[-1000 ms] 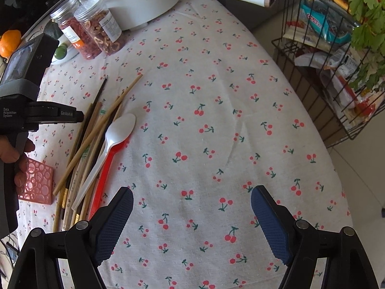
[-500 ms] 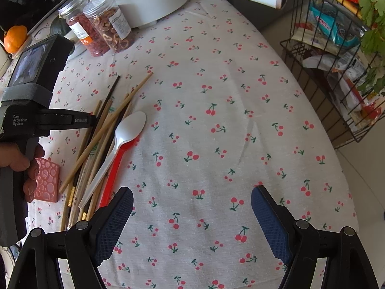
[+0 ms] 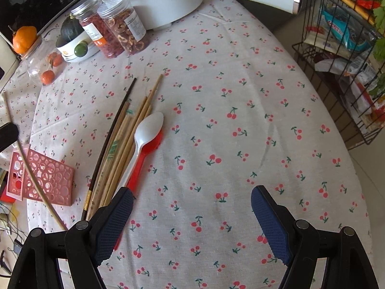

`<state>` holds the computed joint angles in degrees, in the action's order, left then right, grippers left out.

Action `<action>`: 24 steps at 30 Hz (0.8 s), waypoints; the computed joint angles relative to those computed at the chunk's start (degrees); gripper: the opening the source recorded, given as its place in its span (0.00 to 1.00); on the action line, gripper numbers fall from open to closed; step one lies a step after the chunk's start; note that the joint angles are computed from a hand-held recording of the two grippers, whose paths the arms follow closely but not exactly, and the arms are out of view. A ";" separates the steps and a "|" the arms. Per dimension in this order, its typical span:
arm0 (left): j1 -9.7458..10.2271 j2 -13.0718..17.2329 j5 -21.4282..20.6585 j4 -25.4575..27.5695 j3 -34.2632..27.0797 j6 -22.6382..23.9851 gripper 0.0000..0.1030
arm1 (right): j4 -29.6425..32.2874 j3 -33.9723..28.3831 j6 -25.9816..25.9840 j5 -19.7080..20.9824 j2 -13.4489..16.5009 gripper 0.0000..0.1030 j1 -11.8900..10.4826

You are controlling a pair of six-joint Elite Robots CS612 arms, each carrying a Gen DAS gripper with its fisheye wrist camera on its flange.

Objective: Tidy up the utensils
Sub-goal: 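Lift the wooden chopstick with the left tool while the right tool grasps the white spoon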

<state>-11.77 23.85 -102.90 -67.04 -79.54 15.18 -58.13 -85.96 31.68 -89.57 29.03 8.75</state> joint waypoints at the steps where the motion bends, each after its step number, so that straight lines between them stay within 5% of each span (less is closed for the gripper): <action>1: 0.50 0.32 -1.24 0.18 -1.46 -0.22 0.05 | -0.24 0.18 -0.03 0.47 0.02 0.82 0.01; 11: 4.86 3.43 -9.22 -0.49 -9.49 -0.87 0.05 | -4.03 5.80 1.00 4.11 -0.54 0.50 0.07; 24: 6.78 3.14 -11.40 -0.28 -7.60 -1.04 0.05 | -9.37 18.61 2.23 0.23 -4.68 0.49 0.76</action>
